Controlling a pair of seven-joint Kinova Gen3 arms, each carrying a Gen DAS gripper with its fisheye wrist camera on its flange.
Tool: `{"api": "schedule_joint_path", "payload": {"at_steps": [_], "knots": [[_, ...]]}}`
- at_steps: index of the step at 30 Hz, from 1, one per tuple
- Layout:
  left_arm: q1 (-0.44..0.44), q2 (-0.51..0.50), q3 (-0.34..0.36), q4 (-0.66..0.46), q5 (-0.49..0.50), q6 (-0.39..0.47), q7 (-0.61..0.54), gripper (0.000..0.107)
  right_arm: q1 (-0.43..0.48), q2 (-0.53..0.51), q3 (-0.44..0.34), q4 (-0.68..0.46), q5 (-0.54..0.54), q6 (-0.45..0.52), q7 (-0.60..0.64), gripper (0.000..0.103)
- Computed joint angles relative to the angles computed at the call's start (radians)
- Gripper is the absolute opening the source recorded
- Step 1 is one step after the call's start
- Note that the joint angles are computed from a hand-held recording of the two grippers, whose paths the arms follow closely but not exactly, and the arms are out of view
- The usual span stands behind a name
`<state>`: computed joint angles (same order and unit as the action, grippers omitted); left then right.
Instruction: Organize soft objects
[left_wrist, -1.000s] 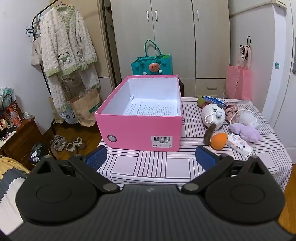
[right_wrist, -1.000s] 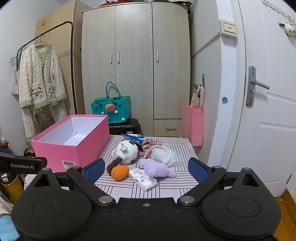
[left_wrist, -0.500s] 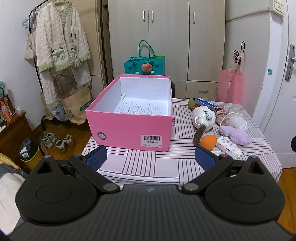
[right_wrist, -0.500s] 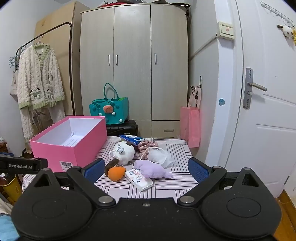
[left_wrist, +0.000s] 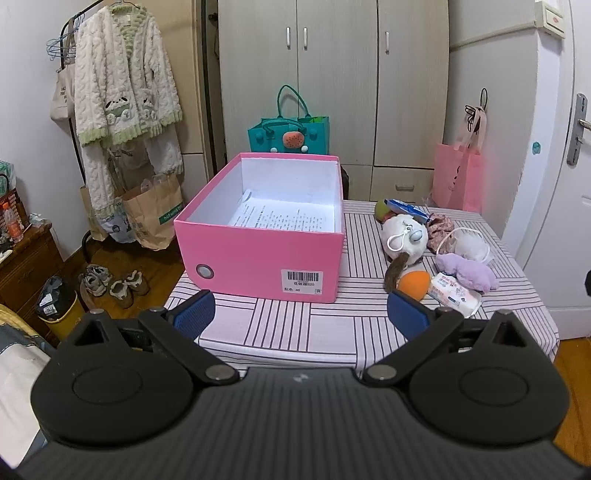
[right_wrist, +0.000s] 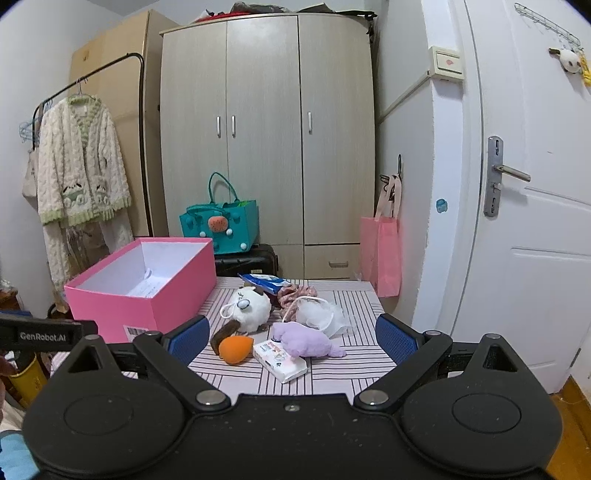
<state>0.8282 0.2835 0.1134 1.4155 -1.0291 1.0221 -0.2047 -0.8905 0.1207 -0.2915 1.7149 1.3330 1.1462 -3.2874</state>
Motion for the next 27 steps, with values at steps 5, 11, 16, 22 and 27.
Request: {"api": "schedule_joint_path", "payload": {"at_steps": [5, 11, 16, 22, 27], "knots": [[-0.001, -0.013, 0.002, 0.021, -0.006, -0.012, 0.017, 0.100, -0.011, 0.003, -0.004, -0.001, 0.005, 0.019, 0.003, 0.099], [0.010, -0.016, 0.007, 0.054, -0.057, -0.016, 0.054, 0.100, -0.019, 0.007, -0.005, -0.001, 0.000, 0.027, 0.004, 0.099], [0.020, -0.009, 0.014, 0.061, -0.090, 0.007, 0.074, 0.101, -0.029, 0.016, -0.005, -0.006, -0.012, 0.043, 0.025, 0.099], [0.054, 0.005, 0.012, 0.107, -0.196, 0.039, 0.155, 0.102, -0.032, 0.017, -0.001, -0.010, -0.024, 0.038, 0.051, 0.099], [0.039, 0.004, 0.024, 0.123, -0.209, 0.019, 0.146, 0.102, -0.034, 0.020, 0.002, -0.012, -0.029, 0.033, 0.061, 0.099]]}}
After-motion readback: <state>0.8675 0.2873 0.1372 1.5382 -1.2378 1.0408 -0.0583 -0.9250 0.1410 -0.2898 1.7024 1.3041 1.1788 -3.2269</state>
